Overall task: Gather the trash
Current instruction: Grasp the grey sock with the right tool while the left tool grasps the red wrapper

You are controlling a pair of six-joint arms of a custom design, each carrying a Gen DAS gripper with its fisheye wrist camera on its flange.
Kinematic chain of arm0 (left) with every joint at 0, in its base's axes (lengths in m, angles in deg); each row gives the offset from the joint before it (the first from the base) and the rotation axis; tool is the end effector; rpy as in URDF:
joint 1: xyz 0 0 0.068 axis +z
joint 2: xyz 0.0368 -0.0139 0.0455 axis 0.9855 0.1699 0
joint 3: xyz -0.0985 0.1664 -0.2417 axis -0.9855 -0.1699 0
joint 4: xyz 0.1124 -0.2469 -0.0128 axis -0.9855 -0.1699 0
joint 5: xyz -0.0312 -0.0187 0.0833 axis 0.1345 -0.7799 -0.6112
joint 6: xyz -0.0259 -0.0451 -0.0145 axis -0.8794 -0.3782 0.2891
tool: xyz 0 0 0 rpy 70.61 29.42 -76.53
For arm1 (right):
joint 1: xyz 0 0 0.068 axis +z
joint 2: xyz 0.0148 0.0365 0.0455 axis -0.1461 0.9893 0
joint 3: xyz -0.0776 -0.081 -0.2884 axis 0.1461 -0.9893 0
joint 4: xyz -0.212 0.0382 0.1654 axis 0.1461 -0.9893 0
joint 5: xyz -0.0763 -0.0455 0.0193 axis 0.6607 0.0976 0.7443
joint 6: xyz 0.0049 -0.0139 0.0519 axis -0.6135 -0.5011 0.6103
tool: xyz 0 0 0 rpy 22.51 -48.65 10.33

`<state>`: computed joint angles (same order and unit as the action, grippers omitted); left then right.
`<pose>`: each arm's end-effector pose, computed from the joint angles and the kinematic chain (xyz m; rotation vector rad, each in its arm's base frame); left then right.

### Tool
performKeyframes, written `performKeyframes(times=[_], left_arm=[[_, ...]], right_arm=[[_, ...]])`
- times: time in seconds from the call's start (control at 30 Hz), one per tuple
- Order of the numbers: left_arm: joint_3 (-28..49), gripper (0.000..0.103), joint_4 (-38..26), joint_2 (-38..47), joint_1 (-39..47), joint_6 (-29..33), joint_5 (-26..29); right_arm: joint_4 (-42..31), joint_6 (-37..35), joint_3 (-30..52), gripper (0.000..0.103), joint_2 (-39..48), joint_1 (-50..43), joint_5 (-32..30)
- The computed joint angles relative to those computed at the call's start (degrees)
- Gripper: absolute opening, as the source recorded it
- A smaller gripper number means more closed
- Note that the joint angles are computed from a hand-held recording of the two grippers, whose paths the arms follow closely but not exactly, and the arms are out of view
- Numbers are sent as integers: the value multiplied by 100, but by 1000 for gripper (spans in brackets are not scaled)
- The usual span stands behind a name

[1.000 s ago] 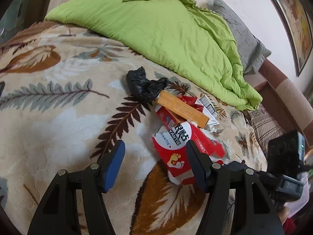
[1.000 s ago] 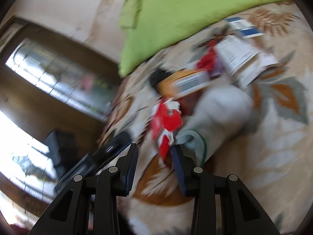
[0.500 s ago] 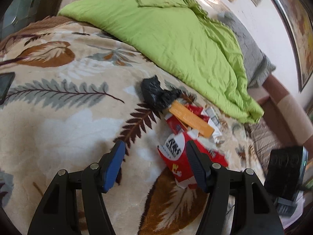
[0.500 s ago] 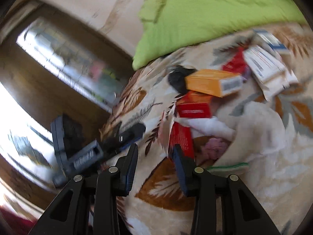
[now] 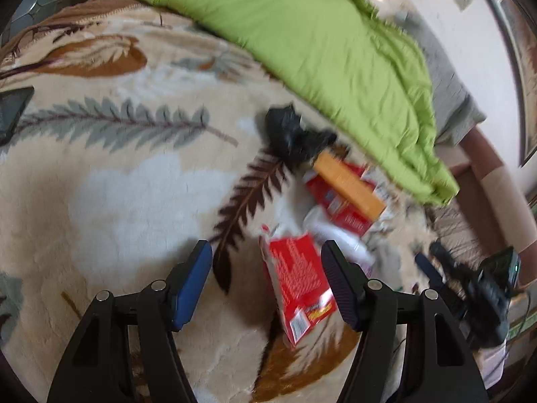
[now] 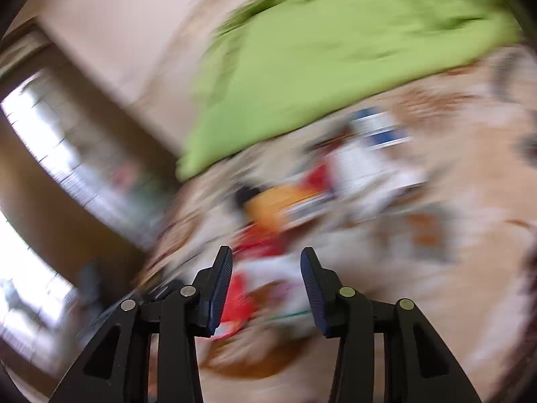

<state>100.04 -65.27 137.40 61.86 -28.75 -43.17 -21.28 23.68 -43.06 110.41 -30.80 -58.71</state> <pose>0.2400 -0.0958 0.1626 0.1692 2.5075 -0.8297 0.1187 -0.0269 0.1786 0.5523 2.0899 0.6932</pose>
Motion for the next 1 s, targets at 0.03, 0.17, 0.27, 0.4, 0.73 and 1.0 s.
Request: performKeyframes(times=[0.03,0.17,0.27,0.4,0.73,1.0], left_arm=[[-7,66,-25,29,-39,27,-4],[-103,66,4,-82,-577,93,-553],[-113,49,120,-22,-1205,150,-1274],[-14,44,409,259,-1870,212,-2034],[-179,6,978,-48,-1959,198,-2514],[-232,5,1102,-251,-2070,229,-2763]], right_arm=[[-19,-55,-13,47,140,-379,-154],[214,76,-138,57,689,-1134,-524],[323,162,-138,58,961,-1055,-402],[411,278,-79,59,1167,-607,-80],[654,441,-42,76,1569,659,974],[1311,619,37,45,2390,1860,2208]])
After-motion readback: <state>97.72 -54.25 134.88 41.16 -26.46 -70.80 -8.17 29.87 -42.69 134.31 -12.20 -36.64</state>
